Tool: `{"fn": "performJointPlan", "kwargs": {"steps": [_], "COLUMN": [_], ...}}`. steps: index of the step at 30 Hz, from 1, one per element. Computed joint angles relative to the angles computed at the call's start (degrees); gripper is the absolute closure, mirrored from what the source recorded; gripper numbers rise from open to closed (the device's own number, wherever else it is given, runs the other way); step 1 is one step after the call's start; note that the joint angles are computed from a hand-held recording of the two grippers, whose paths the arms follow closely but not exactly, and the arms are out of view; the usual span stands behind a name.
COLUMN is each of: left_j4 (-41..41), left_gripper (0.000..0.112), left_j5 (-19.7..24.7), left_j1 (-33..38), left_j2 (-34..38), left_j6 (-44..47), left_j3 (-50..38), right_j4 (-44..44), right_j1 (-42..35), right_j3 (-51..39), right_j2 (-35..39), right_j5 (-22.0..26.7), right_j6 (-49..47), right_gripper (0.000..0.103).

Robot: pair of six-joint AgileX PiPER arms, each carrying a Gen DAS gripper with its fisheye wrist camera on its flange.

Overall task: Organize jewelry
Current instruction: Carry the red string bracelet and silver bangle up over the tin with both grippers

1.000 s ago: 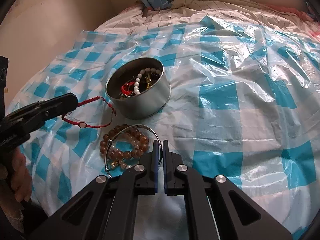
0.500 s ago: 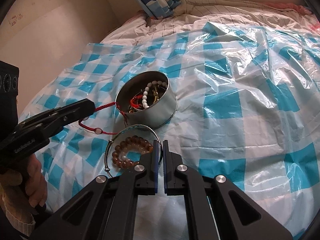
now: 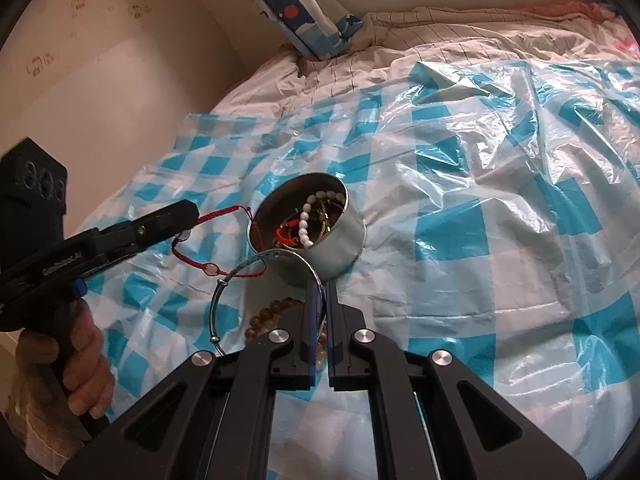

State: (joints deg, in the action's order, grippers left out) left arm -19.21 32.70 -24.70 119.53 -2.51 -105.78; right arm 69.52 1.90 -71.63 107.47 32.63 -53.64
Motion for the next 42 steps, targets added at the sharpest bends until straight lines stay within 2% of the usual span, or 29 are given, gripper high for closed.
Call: {"fn": "performJointPlan", "kwargs": {"steps": [4,31,42], "left_j4": [-1.9,5.1,7.2], "left_gripper": [0.104,0.104,0.104], "left_j5": [-0.1,2.1,3.8], "left_j1": [0.4,-0.5,-0.9], "left_j2": [0.6,6.9,10.4], "left_j6": [0.6,-10.5,-14.4], "left_j3": [-0.7,-11.3,-16.8], "right_j4": [3.5,16.0,14.6], "right_j1": [-0.7,-1.6,-0.6], "right_j3": [0.5,-2.5,-7.7], "right_j2": [-0.3,2.5,6.3], "right_j5": [0.5,-1.0,-0.9], "right_j6": [-2.5,-9.9,-7.0], "right_gripper": [0.098,0.098,0.098]}}
